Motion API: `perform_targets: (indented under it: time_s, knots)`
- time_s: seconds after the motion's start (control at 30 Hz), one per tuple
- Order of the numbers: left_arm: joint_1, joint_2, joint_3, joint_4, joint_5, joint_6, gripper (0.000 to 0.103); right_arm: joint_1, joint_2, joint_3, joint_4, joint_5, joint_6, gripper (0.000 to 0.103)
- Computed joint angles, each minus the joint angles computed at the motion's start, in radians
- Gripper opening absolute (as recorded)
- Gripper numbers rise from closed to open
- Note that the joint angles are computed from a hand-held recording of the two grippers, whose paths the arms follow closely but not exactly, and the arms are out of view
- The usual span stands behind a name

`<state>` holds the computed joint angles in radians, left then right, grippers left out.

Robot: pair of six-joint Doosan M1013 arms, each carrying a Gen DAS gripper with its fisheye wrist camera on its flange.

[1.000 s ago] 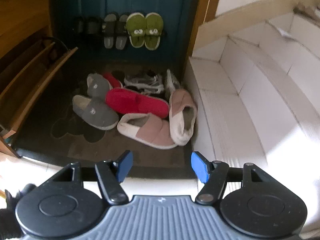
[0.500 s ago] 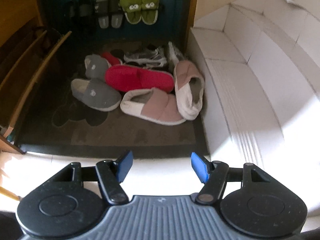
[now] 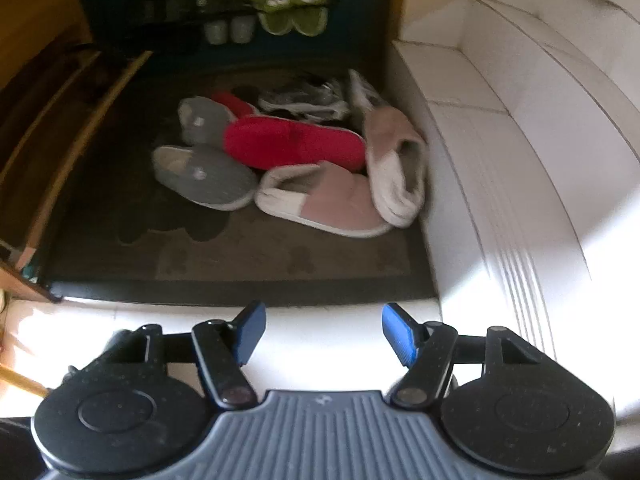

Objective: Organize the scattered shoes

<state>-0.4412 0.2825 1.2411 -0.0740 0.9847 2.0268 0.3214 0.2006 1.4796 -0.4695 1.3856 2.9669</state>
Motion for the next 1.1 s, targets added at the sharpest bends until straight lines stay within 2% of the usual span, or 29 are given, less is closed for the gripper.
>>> perform_targets:
  time_s: [0.07,0.17,0.27,0.43,0.6,0.73,0.87,0.97,1.1]
  knots:
    - [0.006,0.005,-0.009,-0.046,-0.005,0.057,0.103,0.001,0.009,-0.008,-0.011,0.005,-0.017,0.064]
    - [0.0,0.011,-0.014,-0.052,-0.022,0.043,0.103,0.0,0.018,-0.01,-0.019,0.024,-0.03,0.064]
    - [-0.01,0.025,-0.028,-0.041,-0.009,0.026,0.103,-0.001,0.009,0.005,-0.013,0.019,-0.025,0.064]
    - [-0.023,0.046,-0.036,-0.064,-0.007,0.063,0.103,-0.003,-0.002,0.02,0.004,0.047,0.023,0.064]
    - [-0.03,0.077,-0.05,-0.104,0.001,0.097,0.103,-0.002,0.025,0.002,-0.011,0.071,-0.005,0.064]
    - [-0.044,0.106,-0.068,-0.097,0.021,0.132,0.103,-0.007,0.036,0.007,-0.039,0.044,0.009,0.064]
    - [-0.058,0.125,-0.077,-0.084,0.009,0.187,0.103,-0.025,0.042,0.02,-0.036,0.013,0.005,0.064]
    - [-0.064,0.137,-0.084,-0.084,0.007,0.203,0.103,-0.036,0.059,0.019,-0.054,0.021,-0.025,0.055]
    - [-0.069,0.174,-0.122,-0.086,0.029,0.203,0.103,-0.062,0.066,0.041,-0.085,-0.008,-0.058,0.055]
